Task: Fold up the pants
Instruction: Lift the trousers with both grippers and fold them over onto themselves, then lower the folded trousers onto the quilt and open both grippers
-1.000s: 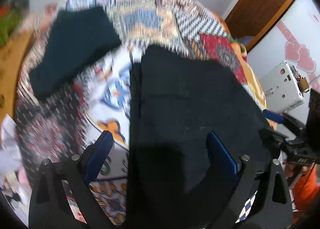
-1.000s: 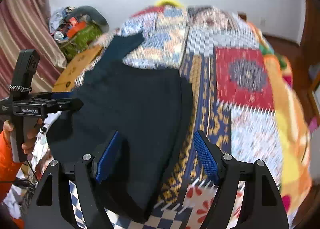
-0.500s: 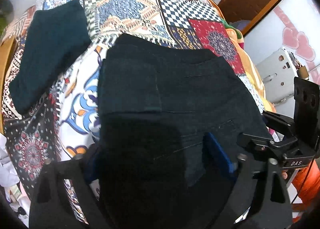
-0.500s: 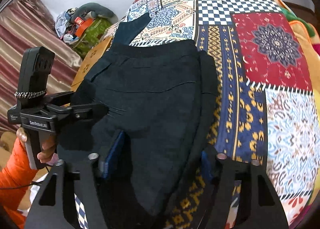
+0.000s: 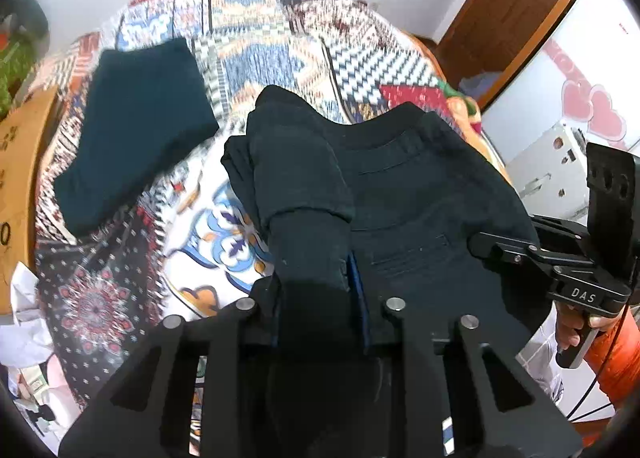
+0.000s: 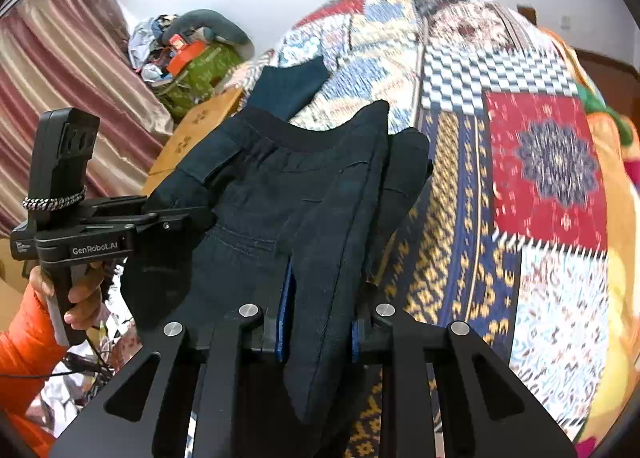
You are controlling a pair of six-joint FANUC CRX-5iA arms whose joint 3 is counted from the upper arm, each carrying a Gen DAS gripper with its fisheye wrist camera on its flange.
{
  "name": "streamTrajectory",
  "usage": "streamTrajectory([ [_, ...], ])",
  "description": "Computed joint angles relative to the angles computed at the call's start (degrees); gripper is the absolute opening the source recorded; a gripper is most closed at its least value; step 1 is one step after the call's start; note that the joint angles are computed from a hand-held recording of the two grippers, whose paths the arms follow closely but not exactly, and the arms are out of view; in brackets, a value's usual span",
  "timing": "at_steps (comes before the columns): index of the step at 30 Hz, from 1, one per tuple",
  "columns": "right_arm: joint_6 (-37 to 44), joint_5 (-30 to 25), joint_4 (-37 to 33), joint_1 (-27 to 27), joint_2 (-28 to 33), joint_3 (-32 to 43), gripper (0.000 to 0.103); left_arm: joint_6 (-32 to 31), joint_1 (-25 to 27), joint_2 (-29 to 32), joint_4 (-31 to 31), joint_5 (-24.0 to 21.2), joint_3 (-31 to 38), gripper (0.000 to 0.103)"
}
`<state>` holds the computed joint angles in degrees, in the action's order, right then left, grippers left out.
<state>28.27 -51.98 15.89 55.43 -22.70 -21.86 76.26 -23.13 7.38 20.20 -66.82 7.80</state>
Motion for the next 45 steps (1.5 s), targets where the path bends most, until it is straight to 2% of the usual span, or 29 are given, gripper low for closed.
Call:
streamTrajectory([
  [5, 3.4, 1.3, 3.3, -0.9, 2.7, 3.4, 0.020, -0.2, 1.7, -1.7, -0.5, 2.5, 1.6, 0.026],
  [11, 14.4, 2.5, 1.5, -4.4, 8.9, 11.8, 0.020, -0.5, 5.7, -1.8, 0.9, 3.5, 4.8, 0.026],
  [13, 18.7, 5.1, 1.5, -5.8, 11.1, 13.9, 0.020, -0.8, 6.9, -1.7, 0.6, 4.3, 5.8, 0.026],
  [24, 31.5, 9.0, -7.6, -11.9, 26.8, 30.1, 0.020, -0.1, 12.7, 6.8, -2.7, 6.9, 15.8, 0.026],
  [27, 33.5, 8.5, -11.8, -13.8, 32.0, 35.5, 0.020, 0.4, 13.8, 9.9, -3.0, 8.3, 17.5, 0.026],
  [28, 31.9, 7.3, -11.3, -14.0, 33.9, 37.3, 0.020, 0.3, 14.2, 11.3, -3.0, 8.6, 18.2, 0.026],
  [34, 35.5, 5.9, -15.2, -16.8, 42.8, 44.7, 0.020, 1.7, 15.6, 19.4, -3.8, 9.1, 22.5, 0.026],
  [38, 37.7, 2.9, -17.1, -18.2, 48.2, 48.9, 0.021, 3.8, 15.9, 21.8, -5.0, 14.5, 19.0, 0.032],
  [40, 37.1, 0.4, -16.9, -18.5, 50.3, 50.2, 0.022, 5.5, 16.2, 24.1, -5.8, 13.8, 19.3, 0.032],
  [42, 34.7, -0.8, -14.8, -18.7, 51.1, 49.8, 0.029, 5.8, 16.4, 25.0, -6.0, 14.8, 18.2, 0.038],
  [43, 35.1, -1.2, -15.7, -19.1, 51.0, 49.9, 0.030, 5.1, 16.5, 24.2, -5.1, 16.6, 16.2, 0.043],
  [45, 35.7, -0.6, -17.7, -19.7, 49.5, 48.6, 0.032, 4.6, 16.7, 23.1, -5.0, 18.0, 14.8, 0.045],
])
